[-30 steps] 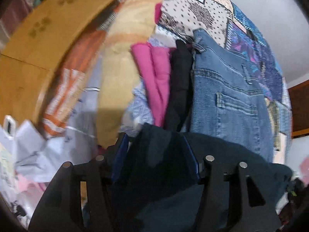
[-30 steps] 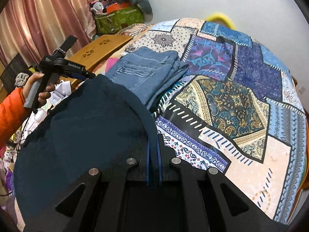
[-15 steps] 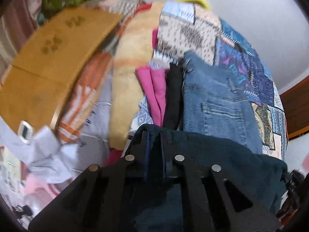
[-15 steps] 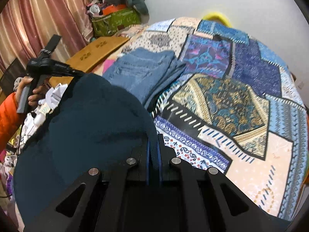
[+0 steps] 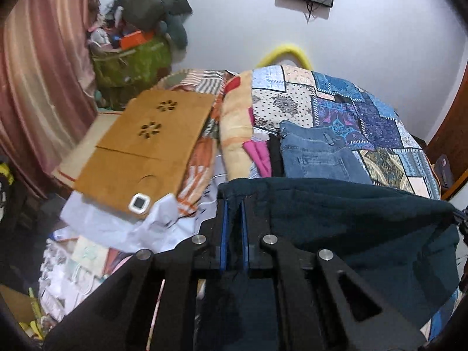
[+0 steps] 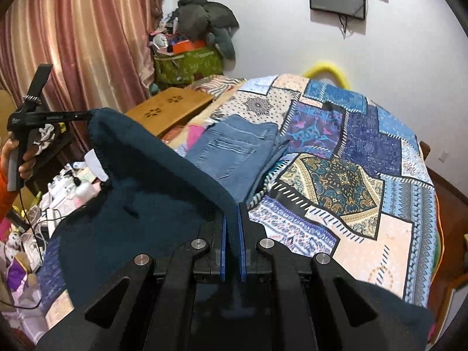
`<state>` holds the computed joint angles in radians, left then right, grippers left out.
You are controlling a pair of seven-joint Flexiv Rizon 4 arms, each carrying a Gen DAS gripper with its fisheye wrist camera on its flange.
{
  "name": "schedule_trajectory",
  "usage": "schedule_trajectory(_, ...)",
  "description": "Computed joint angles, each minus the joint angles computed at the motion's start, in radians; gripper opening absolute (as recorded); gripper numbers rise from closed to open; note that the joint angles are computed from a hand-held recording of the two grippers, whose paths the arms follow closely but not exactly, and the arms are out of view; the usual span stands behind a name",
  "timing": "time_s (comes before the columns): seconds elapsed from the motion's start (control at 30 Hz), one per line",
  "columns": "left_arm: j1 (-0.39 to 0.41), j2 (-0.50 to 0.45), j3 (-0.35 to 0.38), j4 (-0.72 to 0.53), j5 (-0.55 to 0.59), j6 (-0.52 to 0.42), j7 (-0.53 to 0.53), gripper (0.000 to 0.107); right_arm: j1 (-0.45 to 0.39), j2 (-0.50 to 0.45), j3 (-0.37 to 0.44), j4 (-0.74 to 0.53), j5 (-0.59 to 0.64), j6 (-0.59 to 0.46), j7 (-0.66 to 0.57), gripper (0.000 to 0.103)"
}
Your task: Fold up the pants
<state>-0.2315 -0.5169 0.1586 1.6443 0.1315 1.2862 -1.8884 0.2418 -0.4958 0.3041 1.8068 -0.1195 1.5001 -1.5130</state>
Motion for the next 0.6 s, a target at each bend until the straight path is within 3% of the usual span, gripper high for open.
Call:
schedule_trajectory(0.07, -0.073, 0.04, 0.092, 0.036, 0.113, -0.004, -0.108, 0.0, 0.029, 0.031, -0.026, 0.048, -0.006, 0.024, 0.021, 0.006)
schedule_trajectory(0.13, -0.088, 0.071, 0.114, 0.085, 0.141, 0.023, -0.137, 0.0, 0.031, 0.054, -0.019, 0.087, -0.003, 0.033, 0.031, 0.006)
schedule_trajectory(0.27, -0.004, 0.125, 0.015, 0.215, 0.085, 0.063, -0.089, 0.0, 0.068, 0.091, -0.047, 0.17, -0.019, 0.067, 0.068, 0.006)
schedule_trajectory(0.37, 0.087, 0.142, -0.102, 0.304, -0.039, 0.081, 0.025, 0.001, 0.077, 0.11, -0.05, 0.219, -0.027, 0.087, 0.097, 0.006)
schedule_trajectory(0.43, 0.112, 0.134, -0.144, 0.334, -0.12, 0.077, 0.067, 0.011, 0.108, 0.122, -0.085, 0.256, -0.047, 0.102, 0.126, 0.006)
schedule_trajectory(0.5, 0.095, 0.115, -0.136, 0.342, -0.162, 0.063, 0.05, 0.043, 0.156, 0.13, -0.139, 0.291, -0.078, 0.121, 0.161, 0.006)
schedule_trajectory(0.57, 0.1, 0.099, -0.152, 0.364, -0.21, 0.083, 0.043, 0.055, 0.233, 0.14, -0.223, 0.33, -0.118, 0.147, 0.209, 0.006)
schedule_trajectory(0.6, 0.121, 0.09, -0.186, 0.38, -0.251, 0.096, 0.061, 0.056, 0.276, 0.142, -0.271, 0.349, -0.138, 0.163, 0.231, 0.006)
